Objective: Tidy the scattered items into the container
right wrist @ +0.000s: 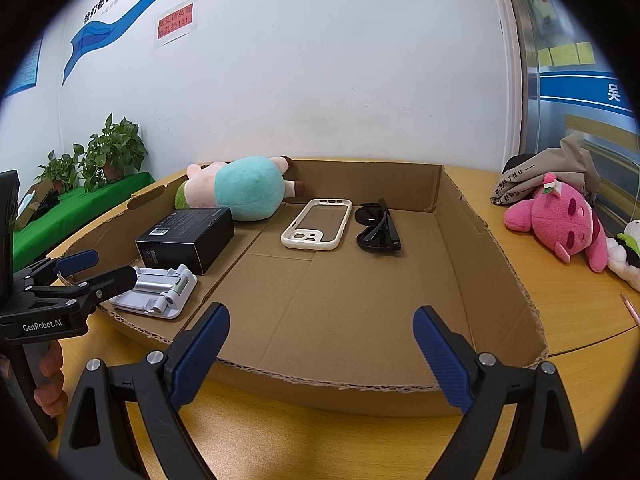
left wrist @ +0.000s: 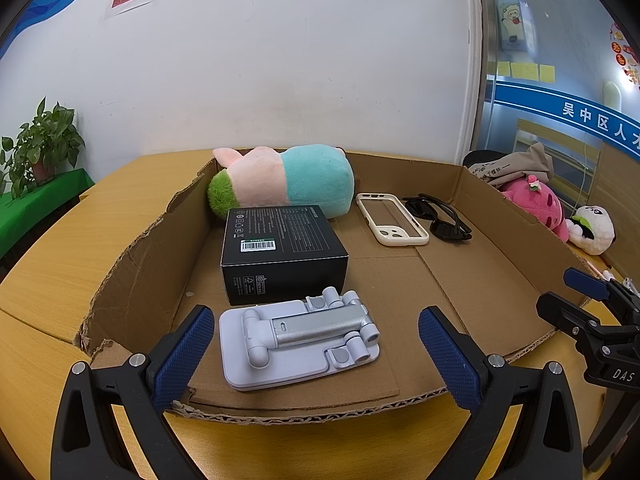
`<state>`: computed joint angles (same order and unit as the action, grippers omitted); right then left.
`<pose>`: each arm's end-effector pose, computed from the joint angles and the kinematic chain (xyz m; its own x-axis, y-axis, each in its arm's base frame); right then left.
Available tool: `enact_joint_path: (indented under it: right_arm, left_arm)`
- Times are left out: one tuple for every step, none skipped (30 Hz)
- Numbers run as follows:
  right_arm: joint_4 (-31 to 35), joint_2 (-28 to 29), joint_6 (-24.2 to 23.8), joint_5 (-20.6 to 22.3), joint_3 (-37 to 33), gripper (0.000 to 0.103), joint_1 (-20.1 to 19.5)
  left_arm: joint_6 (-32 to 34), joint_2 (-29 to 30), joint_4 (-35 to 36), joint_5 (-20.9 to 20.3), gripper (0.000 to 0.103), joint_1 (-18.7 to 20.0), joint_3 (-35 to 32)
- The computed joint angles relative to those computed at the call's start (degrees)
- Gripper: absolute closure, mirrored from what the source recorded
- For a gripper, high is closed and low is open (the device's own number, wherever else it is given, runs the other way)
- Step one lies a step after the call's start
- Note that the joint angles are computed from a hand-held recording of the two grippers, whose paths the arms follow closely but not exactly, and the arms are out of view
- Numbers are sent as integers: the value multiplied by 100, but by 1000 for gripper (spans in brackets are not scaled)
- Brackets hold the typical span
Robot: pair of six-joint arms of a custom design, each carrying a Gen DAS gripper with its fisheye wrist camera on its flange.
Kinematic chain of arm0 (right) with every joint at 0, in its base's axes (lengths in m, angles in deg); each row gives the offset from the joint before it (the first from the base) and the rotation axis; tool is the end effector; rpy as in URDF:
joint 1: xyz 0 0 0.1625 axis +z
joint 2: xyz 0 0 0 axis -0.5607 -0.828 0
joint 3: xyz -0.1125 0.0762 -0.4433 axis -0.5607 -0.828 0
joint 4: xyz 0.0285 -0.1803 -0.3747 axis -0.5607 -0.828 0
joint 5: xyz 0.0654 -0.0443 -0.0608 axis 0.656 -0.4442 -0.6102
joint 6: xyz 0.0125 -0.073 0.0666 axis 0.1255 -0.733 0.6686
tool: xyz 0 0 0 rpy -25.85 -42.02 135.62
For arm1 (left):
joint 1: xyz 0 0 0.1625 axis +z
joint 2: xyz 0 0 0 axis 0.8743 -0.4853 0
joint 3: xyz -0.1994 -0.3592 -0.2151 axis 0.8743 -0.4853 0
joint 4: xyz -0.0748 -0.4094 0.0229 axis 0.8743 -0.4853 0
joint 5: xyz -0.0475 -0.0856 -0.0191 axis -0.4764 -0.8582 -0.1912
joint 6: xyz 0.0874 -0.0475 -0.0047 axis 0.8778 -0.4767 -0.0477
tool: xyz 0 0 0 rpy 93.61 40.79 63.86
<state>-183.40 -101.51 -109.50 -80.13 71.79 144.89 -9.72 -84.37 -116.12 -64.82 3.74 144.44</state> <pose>0.2619 -0.5220 0.0688 -0.7146 0.2159 0.6653 -0.5219 0.4687 -0.7127 -0.1043 -0.6216 0.2255 -0.6930 0.4371 -0.5733 0.7180 0.4901 -0.4942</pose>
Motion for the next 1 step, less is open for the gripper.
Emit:
enact_joint_path:
  right_arm:
    - [0,0,0,0,0,10,0]
  left_arm:
    - [2,0,9,-4,0,2,-7]
